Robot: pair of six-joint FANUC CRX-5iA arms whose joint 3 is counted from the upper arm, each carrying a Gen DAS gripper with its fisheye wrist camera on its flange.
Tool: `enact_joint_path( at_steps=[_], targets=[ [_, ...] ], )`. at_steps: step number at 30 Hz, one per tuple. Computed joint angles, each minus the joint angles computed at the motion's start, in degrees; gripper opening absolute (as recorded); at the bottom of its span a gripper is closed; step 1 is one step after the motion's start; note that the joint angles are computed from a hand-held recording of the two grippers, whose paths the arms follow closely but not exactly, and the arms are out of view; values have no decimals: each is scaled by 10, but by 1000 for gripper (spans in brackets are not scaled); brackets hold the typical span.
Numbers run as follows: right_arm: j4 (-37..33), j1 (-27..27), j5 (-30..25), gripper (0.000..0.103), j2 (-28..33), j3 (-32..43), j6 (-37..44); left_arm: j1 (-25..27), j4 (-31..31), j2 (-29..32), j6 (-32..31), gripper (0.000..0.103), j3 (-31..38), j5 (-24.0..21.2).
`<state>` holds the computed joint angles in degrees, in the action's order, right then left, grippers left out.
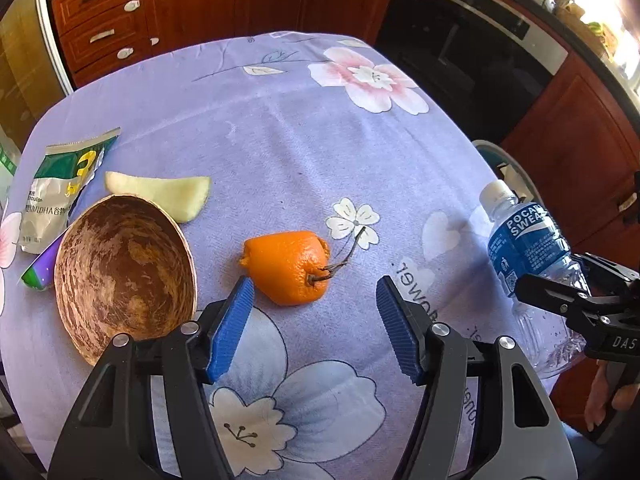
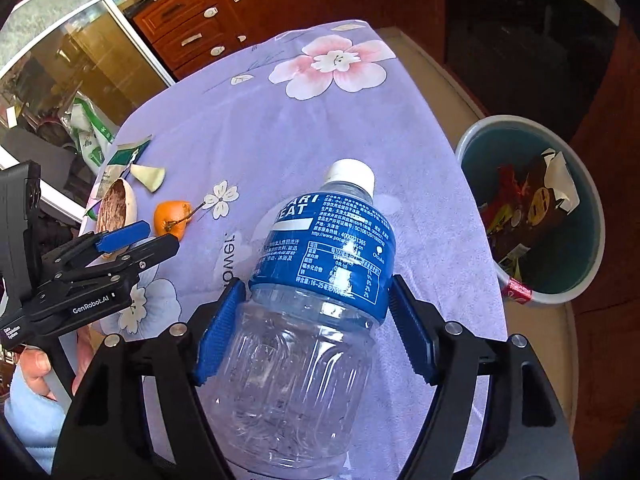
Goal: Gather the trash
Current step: 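Grasp the orange peel with the left tool while the right tool grasps the Pocari Sweat bottle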
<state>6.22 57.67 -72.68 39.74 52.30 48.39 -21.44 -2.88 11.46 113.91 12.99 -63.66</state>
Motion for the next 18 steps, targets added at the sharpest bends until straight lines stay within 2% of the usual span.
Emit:
enact_joint_path(
  at_steps=[5,9,13,16,18],
  targets=[
    [-16,-6,-6,70,18,25,15,6,-1,15,-3,65,8,-11],
    [-21,-8,-5,70,24,32,22,-1,-21,24,-3,45,21,-17],
    [-26,-10,-9,70,29,42,28,-4,-24,29,-9,37,27,-16],
    [-33,-12,-13,70,33,48,31,-6,-26,29,-6,22,25,-8],
    [-39,-14,-4,69,27,38,34,-12,-36,31,1,18,32,-9]
  ],
)
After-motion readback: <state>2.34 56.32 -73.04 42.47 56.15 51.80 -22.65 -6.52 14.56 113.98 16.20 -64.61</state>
